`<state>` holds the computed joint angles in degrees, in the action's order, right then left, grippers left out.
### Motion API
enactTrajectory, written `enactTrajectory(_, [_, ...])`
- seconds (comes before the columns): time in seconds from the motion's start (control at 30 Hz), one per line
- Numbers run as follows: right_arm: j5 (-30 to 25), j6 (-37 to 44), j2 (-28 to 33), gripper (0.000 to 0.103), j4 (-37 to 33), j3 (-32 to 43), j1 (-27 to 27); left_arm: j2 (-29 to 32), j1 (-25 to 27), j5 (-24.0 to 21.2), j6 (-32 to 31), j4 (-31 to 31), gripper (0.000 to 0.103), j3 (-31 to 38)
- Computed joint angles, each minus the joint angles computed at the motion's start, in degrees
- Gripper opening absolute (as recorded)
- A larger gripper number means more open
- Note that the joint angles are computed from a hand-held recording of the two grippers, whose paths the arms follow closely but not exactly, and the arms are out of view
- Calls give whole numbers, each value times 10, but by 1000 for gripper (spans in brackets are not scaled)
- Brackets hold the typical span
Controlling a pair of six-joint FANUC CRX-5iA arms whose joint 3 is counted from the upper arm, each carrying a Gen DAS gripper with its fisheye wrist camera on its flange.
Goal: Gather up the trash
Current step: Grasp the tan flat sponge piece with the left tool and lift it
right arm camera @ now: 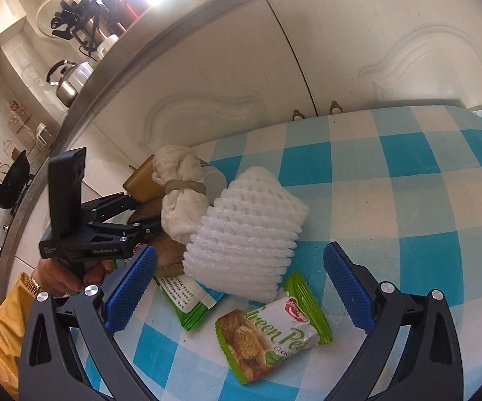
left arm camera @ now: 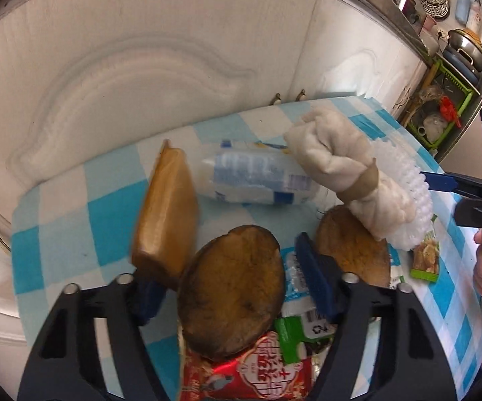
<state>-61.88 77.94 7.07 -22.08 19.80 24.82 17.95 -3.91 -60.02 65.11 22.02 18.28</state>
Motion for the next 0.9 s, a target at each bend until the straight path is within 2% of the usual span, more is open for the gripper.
enactTrajectory(0.07, [4, 1, 6, 99, 7, 4, 3, -6, 1, 8, 3, 12, 67, -13])
enactTrajectory(0.13, [10, 6, 11, 99, 8, 9, 4, -14, 1, 15, -7, 28, 55, -29])
enactTrajectory(0.2, [14, 16, 17, 99, 1, 14, 3, -21, -2, 19, -22, 44, 52, -44])
enactTrajectory(0.47, [8, 24, 19, 99, -7, 8, 1, -42, -35, 17, -59, 62, 51, -75])
enactTrajectory(0.7, [2, 47, -20, 99, -36, -31, -13, -76, -55, 19, -63, 69, 51, -117])
enactTrajectory(0.9, [18, 39, -64, 99, -5, -75, 0, -112, -64, 28, -64, 82, 52, -163])
